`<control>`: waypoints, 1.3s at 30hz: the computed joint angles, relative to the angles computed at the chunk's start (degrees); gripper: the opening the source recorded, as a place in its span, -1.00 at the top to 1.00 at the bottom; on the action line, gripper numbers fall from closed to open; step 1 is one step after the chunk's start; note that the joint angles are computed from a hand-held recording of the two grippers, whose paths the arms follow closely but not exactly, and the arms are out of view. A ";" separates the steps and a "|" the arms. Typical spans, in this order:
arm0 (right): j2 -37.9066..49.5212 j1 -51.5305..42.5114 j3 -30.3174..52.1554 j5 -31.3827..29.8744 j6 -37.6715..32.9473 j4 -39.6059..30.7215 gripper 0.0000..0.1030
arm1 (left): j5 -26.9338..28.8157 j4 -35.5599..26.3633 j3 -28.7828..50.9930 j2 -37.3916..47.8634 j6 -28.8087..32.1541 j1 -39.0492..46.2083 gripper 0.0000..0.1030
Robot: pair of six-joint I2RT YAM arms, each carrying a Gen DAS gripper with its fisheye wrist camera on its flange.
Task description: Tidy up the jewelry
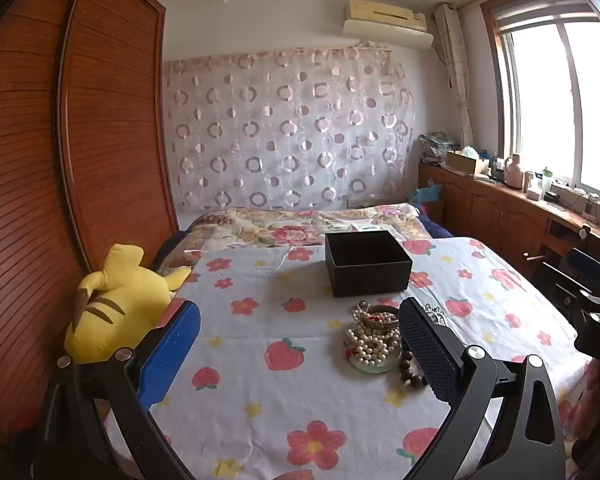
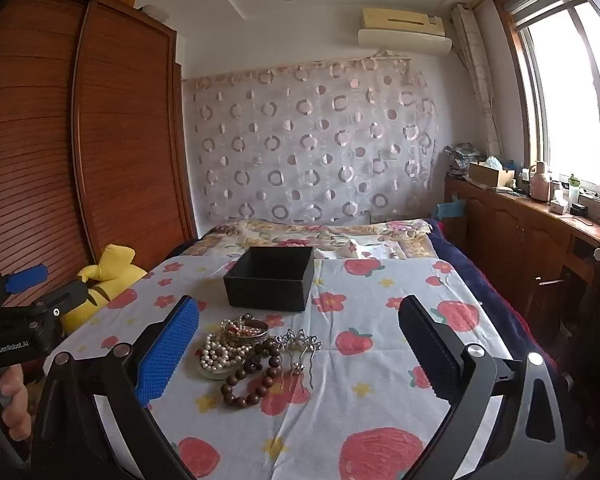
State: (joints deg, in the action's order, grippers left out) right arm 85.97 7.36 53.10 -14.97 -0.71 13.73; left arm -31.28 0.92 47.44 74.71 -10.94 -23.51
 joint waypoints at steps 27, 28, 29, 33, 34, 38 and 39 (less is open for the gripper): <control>0.02 0.08 -0.39 0.07 0.09 0.63 -0.96 | 0.05 0.06 -0.02 -0.02 -0.08 0.02 -0.86; 0.05 0.06 -0.36 -0.03 0.15 0.59 -0.96 | 0.05 0.06 -0.02 -0.02 -0.08 0.02 -0.86; 0.06 0.05 -0.34 -0.08 0.16 0.55 -0.96 | 0.10 0.02 -0.02 -0.05 -0.10 0.02 -0.86; 0.06 0.08 -0.36 0.00 0.15 0.57 -0.96 | -0.36 0.63 -0.25 0.45 -0.37 -0.70 -0.86; 0.04 0.10 -0.37 0.02 0.16 0.57 -0.96 | -0.41 0.87 -0.38 0.60 -0.41 -0.73 -0.86; 0.13 0.08 -0.37 -0.01 0.22 0.66 -0.96 | -0.56 0.86 -0.31 0.74 -0.46 -0.82 -0.86; 0.11 0.09 -0.34 0.01 0.23 0.57 -0.96 | -0.68 0.93 -0.36 0.75 -0.49 -0.90 -0.86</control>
State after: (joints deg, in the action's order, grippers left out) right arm 86.08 7.45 52.76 -14.96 -0.48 14.31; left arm -31.96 1.85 47.08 75.46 -11.43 -24.41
